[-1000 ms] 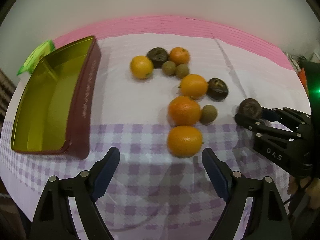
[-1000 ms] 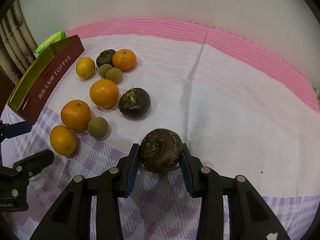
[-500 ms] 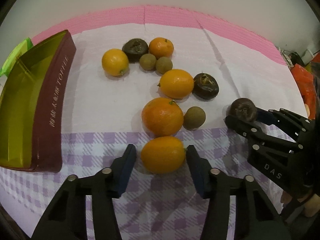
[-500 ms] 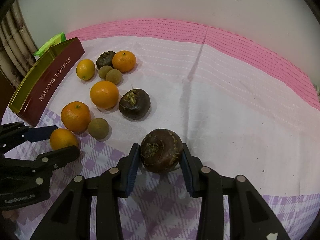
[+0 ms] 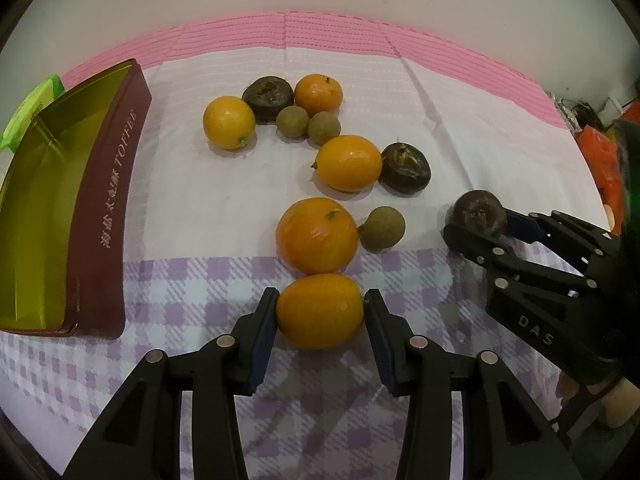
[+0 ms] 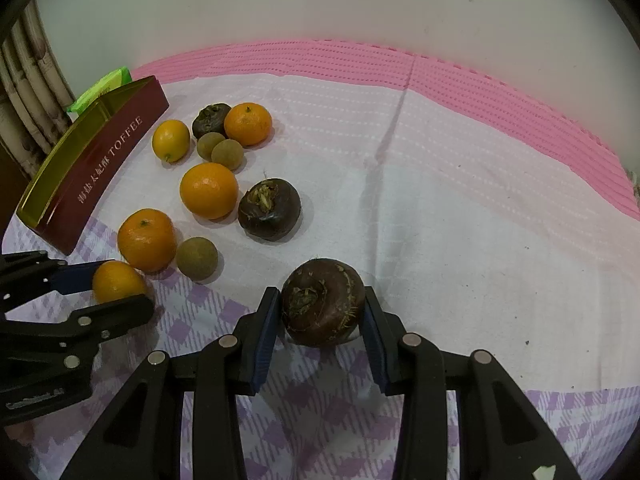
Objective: Organize fruits
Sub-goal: 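Carry the orange into the tin tray and open the left gripper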
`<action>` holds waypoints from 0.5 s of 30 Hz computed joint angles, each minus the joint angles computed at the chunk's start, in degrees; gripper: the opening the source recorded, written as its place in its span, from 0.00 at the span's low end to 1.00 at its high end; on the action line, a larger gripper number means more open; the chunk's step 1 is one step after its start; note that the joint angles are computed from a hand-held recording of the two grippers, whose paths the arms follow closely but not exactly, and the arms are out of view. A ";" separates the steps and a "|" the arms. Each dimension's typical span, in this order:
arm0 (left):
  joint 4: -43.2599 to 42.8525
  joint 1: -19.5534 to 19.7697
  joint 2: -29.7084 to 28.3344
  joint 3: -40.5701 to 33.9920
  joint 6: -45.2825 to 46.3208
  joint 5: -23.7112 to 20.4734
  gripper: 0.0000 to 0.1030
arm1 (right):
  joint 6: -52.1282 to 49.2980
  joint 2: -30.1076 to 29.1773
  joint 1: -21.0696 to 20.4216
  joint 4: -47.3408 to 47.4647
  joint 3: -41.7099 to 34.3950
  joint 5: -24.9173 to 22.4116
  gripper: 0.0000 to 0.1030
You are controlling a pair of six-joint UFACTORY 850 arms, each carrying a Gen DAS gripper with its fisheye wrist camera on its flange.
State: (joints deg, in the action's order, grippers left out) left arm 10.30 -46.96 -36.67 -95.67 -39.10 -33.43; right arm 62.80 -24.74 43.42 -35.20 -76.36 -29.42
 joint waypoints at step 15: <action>2.12 1.62 7.83 7.58 -1.75 4.98 0.43 | 0.24 -0.78 0.44 -0.62 -1.24 -2.23 0.36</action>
State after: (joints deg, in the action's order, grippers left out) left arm 12.42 -45.33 -28.83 -88.09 -40.85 -28.45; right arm 63.05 -25.51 43.86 -35.82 -77.59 -31.65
